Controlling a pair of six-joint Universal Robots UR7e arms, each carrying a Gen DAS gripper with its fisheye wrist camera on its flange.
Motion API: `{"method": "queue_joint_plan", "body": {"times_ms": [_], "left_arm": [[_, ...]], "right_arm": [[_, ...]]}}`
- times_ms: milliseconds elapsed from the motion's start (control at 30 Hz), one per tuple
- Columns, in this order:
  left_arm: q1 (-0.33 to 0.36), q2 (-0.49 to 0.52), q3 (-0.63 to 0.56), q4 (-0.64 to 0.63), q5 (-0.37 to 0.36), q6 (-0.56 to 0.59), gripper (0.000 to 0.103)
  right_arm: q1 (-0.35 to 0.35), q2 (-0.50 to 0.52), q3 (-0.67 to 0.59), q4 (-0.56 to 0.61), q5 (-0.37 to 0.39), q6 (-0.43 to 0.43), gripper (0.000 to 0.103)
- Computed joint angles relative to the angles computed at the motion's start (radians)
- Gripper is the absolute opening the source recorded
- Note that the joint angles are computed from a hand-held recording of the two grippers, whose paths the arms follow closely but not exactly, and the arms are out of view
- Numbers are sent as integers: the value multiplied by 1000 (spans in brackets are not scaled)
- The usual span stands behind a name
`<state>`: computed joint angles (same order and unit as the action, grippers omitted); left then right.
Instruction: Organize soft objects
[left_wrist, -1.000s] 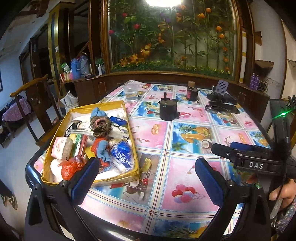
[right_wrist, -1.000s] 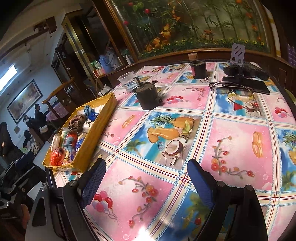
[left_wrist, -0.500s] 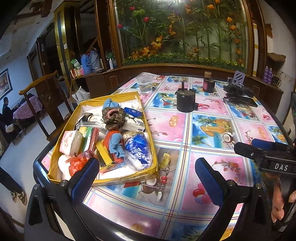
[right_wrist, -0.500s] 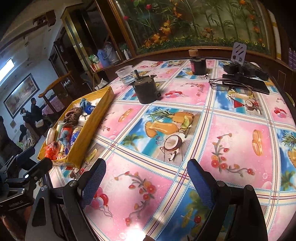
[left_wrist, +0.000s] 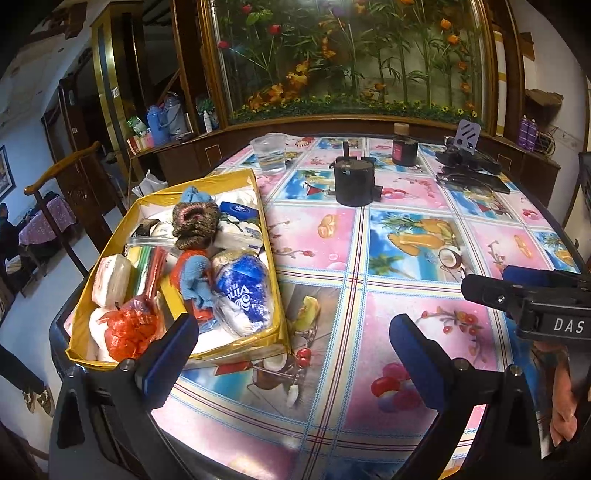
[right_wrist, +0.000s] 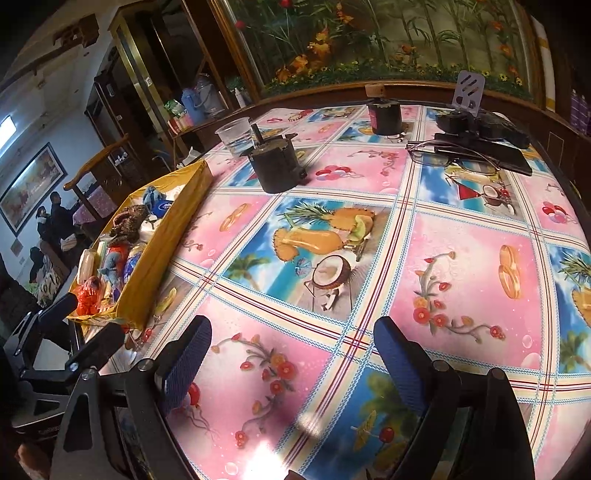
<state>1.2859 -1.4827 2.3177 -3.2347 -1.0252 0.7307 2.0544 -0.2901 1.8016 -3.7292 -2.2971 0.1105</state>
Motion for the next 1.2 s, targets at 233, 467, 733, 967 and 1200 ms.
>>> {"method": "queue_joint_plan", "body": {"times_ms": [233,467,733,967,1200], "left_arm": [[-7,29,10,-60,21,33,103],[-12,33,16,-54,18,48,103],[-13,23,15,-15,17,25,103],[-7,17,7,-14,16,9,103],[11,-3,-35,-48,11,10,103]], "right_arm": [[-8,-4,0,33,0,26,92],[-8,-5,-3,41,-15,36,92],[-2,0,-9,37,-43,33,92],[4,2,-10,26,-49,24,92],[11,8,-16,15,-59,10,92]]}}
